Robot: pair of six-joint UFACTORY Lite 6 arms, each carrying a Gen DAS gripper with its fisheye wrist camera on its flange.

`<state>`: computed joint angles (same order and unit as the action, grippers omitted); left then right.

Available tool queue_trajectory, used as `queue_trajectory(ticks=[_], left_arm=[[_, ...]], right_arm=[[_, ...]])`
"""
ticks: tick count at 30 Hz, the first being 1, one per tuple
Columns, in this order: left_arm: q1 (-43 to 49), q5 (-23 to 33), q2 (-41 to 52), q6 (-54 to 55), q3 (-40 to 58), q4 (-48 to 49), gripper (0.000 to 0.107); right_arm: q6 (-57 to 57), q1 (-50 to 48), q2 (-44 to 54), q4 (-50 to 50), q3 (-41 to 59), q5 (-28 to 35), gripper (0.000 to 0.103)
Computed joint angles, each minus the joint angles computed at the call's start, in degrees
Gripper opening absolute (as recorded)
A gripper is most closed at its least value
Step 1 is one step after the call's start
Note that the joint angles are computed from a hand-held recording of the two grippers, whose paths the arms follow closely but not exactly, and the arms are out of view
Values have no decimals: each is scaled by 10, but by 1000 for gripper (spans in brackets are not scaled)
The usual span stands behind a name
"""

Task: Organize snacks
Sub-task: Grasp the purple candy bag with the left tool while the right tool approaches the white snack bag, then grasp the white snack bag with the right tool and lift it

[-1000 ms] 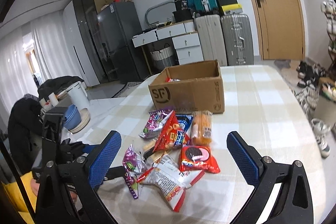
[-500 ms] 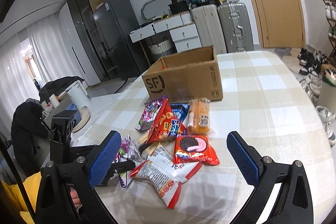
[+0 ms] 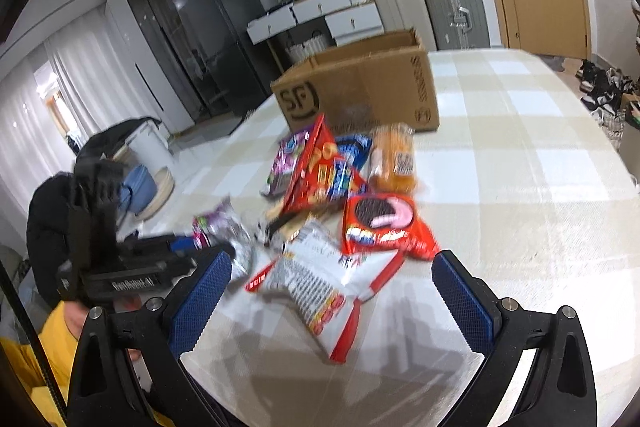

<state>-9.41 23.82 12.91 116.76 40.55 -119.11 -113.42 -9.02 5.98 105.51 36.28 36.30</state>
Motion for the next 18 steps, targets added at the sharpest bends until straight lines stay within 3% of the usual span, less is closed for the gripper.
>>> queue_trajectory(ticks=[7,18], left_arm=[[30,14,-70,3,-49,10,43],[94,51,-150,-22,-114,79,43]], right_arm=[[45,54,60,-9,41,-49,102],[283,111,156,-144,164,-108,102]])
